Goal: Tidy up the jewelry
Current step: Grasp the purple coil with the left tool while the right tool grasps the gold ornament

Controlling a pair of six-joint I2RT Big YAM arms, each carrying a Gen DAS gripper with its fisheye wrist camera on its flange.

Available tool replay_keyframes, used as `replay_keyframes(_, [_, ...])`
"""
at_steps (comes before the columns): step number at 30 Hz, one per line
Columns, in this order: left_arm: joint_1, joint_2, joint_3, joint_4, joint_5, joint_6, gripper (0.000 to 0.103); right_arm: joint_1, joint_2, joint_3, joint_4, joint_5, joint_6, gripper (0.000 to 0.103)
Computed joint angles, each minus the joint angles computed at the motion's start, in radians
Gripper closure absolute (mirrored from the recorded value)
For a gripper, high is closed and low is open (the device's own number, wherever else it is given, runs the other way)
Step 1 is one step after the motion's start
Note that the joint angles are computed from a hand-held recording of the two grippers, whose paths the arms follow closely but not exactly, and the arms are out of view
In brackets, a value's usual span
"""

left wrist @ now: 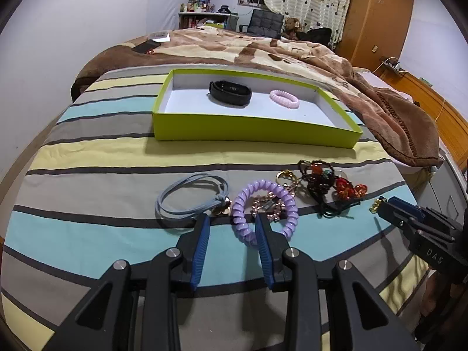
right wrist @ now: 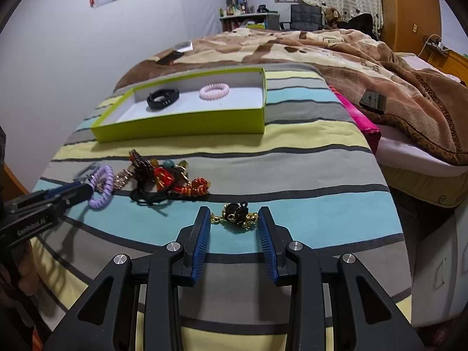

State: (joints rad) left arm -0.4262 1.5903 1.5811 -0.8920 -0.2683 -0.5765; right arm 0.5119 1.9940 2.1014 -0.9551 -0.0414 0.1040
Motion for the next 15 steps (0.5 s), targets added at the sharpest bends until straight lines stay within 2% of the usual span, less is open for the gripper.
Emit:
replay_keyframes(8, [-0.005, 0.038, 0.048, -0.042, -0.039, 0.030, 0.070, 0.001, 0.040, 0.068, -0.053, 0.002, -0.025, 0.069])
replay_keyframes(10, [-0.007, 0.043, 0.054, -0.050, -0.049, 0.035, 0.073, 0.003, 0.044, 0.077, -0.061, 0.009, -0.036, 0.069])
replay_keyframes(12, [-0.007, 0.042, 0.054, -0.053, -0.053, 0.033, 0.084, 0.006, 0.042, 0.073, -0.060, 0.021, -0.044, 0.070])
replay_keyframes(15, [-0.006, 0.034, 0.045, -0.047, -0.046, 0.035, 0.092, 0.004, 0.037, 0.062, -0.049, 0.015, -0.038, 0.073])
